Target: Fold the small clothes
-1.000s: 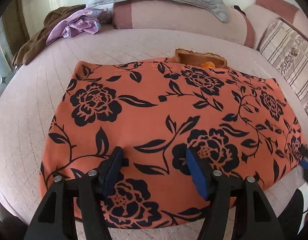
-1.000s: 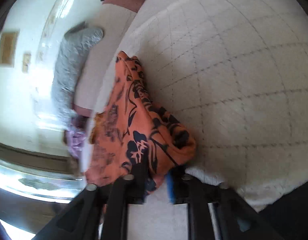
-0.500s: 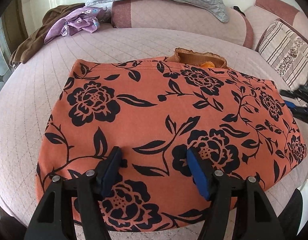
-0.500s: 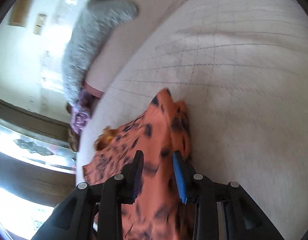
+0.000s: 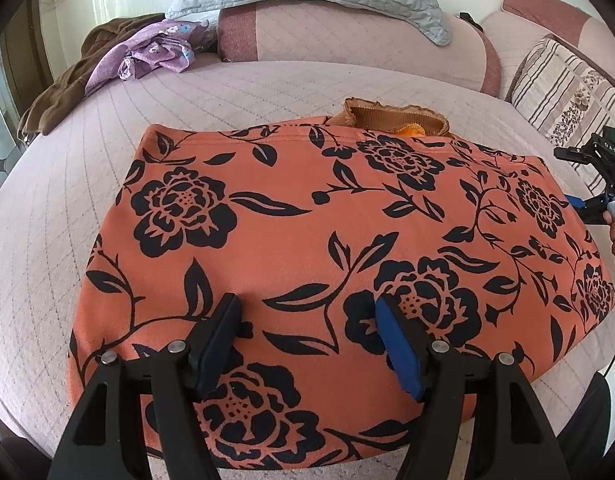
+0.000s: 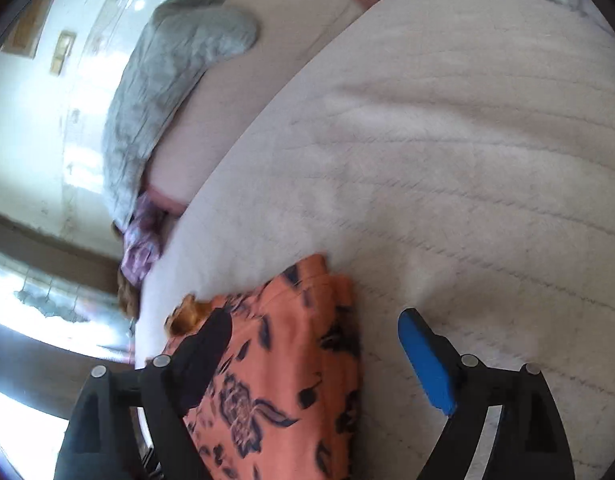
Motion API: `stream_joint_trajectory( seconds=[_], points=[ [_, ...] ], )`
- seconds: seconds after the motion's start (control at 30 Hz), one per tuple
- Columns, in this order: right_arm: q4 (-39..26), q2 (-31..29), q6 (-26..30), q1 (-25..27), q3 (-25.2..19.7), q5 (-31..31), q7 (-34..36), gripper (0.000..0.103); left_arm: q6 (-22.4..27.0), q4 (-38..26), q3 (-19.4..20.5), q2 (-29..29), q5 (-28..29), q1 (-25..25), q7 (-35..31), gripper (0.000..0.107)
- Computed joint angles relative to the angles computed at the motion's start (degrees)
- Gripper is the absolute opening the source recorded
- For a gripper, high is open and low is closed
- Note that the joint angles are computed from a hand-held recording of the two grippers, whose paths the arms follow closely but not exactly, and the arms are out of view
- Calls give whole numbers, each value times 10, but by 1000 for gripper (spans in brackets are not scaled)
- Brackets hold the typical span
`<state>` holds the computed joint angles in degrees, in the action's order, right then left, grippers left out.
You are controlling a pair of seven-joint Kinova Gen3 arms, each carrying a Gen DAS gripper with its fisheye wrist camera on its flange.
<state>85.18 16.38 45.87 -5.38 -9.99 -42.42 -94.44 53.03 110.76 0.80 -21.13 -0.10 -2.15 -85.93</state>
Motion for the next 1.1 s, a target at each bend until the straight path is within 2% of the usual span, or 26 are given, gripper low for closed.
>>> stream_joint_trajectory(
  seconds=[0.07, 0.13, 0.2, 0.3, 0.4, 0.47, 0.53, 0.57, 0.6, 0.67, 0.73, 0.83, 0.93, 1.0, 1.03, 1.1],
  points=[
    [-21, 18, 24, -5, 0, -3, 14, 86, 0, 0, 2, 0, -1, -1, 2, 71],
    [-45, 34, 30, -9, -16, 31, 6, 78, 1, -1, -4, 1, 2, 2, -4, 71],
    [-79, 50, 55, -36, -2, 77, -35, 19, 4, -3, -8, 1, 6, 4, -11, 71],
    [-128, 47, 94, -115, 62, 147, -61, 18, 4, -3, -12, 2, 11, 4, -17, 71],
    [-135, 26, 91, -168, 100, 217, -89, 17, -9, 6, -6, -3, 9, 0, -13, 71],
    [-123, 48, 92, -152, 79, 236, -127, 23, -7, 4, -2, -1, 6, -2, -9, 72],
    [-106, 38, 64, -119, 43, 236, -165, 34, 24, -19, -26, 6, 21, 11, -31, 72],
    [-101, 29, 58, -119, 38, 250, -180, 56, 34, -28, -32, 6, 29, 9, -40, 70],
    [-97, 14, 62, -130, 44, 273, -193, 73, 40, -32, -39, -4, 36, 2, -47, 70],
    [-74, -23, 44, -177, 81, 320, -218, 73, 36, -30, -68, -45, 43, -12, -43, 70],
    [-36, -71, 15, -204, 92, 343, -240, 73, 48, -31, -113, -68, 63, -21, -48, 70],
    [7, -124, -11, -182, 44, 336, -244, 73, 86, -33, -184, -71, 89, -37, -65, 71],
    [23, -145, -26, -178, 6, 302, -233, 73, 106, -15, -240, -56, 113, -50, -91, 68],
    [19, -142, -22, -185, -18, 281, -215, 74, 124, -5, -282, -42, 149, -42, -130, 28],
    [12, -134, -16, -197, -21, 281, -212, 74, 131, -4, -290, -35, 159, -46, -145, 19],
    [-6, -111, 8, -214, -34, 296, -218, 74, 165, -15, -325, -31, 195, -46, -154, 15]
  ],
)
